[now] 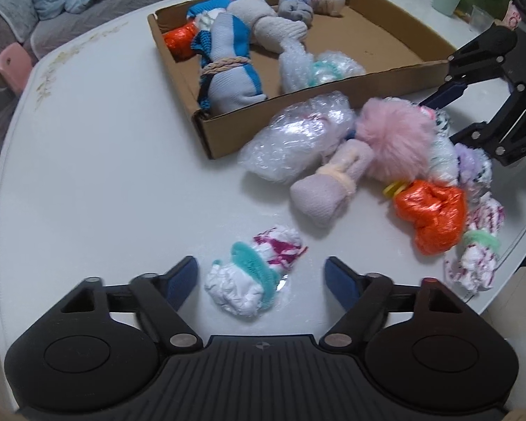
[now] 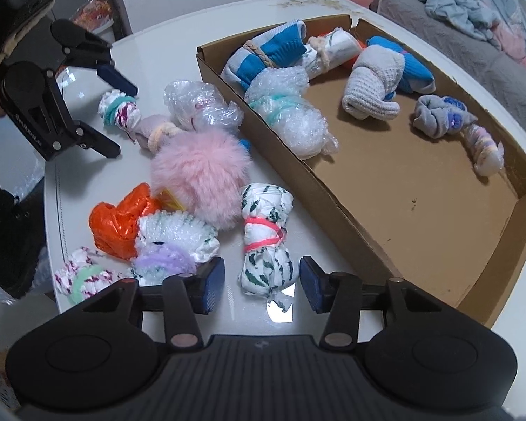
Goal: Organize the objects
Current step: 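Grasp the white-teal patterned sock roll with the left tool while the right tool grasps the green-leaf sock roll, then lower both sock rolls into the box and open both tools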
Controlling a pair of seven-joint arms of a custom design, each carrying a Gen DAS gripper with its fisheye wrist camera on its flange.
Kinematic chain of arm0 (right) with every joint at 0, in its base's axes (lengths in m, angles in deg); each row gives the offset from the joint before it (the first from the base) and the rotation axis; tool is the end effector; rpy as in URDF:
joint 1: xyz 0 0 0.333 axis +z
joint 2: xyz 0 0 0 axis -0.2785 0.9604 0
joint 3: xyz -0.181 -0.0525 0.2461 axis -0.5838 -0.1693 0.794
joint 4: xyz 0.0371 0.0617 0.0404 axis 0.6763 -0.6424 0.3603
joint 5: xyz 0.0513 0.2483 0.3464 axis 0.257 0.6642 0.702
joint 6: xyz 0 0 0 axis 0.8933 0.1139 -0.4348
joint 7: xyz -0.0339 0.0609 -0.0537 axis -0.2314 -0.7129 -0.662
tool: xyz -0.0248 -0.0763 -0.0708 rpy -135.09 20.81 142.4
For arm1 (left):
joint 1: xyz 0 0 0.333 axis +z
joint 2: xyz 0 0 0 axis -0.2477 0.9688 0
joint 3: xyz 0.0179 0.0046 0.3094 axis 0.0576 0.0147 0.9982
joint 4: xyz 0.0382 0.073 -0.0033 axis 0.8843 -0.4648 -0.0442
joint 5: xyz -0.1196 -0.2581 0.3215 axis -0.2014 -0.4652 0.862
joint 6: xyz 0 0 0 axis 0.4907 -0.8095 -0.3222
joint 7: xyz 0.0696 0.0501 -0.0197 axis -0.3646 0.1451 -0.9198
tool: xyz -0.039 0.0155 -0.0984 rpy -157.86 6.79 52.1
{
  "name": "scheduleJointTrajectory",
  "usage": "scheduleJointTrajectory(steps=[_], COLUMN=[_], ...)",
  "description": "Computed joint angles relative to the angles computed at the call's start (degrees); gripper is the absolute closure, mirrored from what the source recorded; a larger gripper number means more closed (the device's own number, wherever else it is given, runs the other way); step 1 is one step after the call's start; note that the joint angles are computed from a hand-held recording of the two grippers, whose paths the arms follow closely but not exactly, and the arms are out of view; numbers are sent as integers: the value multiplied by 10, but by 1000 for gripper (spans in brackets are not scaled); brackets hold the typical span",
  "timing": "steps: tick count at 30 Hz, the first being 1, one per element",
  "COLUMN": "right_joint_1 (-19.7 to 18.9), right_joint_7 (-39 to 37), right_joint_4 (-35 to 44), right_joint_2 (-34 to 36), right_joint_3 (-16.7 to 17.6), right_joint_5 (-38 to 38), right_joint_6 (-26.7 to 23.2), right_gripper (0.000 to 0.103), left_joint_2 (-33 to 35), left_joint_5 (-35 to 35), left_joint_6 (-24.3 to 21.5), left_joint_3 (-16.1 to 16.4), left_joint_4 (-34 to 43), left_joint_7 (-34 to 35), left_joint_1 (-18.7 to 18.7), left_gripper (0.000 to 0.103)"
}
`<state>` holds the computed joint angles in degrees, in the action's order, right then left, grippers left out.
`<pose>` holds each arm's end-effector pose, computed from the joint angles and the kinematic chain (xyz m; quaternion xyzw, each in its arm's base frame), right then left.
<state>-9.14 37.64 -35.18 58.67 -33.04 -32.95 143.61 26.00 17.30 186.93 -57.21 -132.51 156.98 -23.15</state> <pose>0.6630 0.1202 0.3008 -0.9448 0.2225 -0.0414 0.2368 0.6906 -0.2065 0.2912 -0.3134 0.9250 -0.1992 0.0806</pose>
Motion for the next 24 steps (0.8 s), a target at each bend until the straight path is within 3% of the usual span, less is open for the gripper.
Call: scheduleJointTrajectory(steps=[3,6,14,19,24], right_joint_1=[-2,-2,-15,-32,-34], right_joint_7=[18,37,50,31,33], right_joint_4=[12,23,12,-8,3], right_joint_2=[5,11,-17,-54,-57], right_joint_3=[-2,-4,-6,-10,-13], right_joint_5=[2,0,15,57,98], right_joint_6=[-18,-30,-53,-58,-31], right_gripper=[69,73,74,74,74], left_joint_2=[-3,-3,-5,-5,-27], left_joint_5=[-9,-7,74,123,57], left_joint_6=[-3,-11,-48,-47,-23], left_joint_3=[-7,-2,33,51,9], left_joint_4=[0,3,24,47,63], left_joint_7=[12,3,-57,-104,-97], left_joint_1=[5,1,-31,-41,-9], left_gripper=[51,57,60,60,60])
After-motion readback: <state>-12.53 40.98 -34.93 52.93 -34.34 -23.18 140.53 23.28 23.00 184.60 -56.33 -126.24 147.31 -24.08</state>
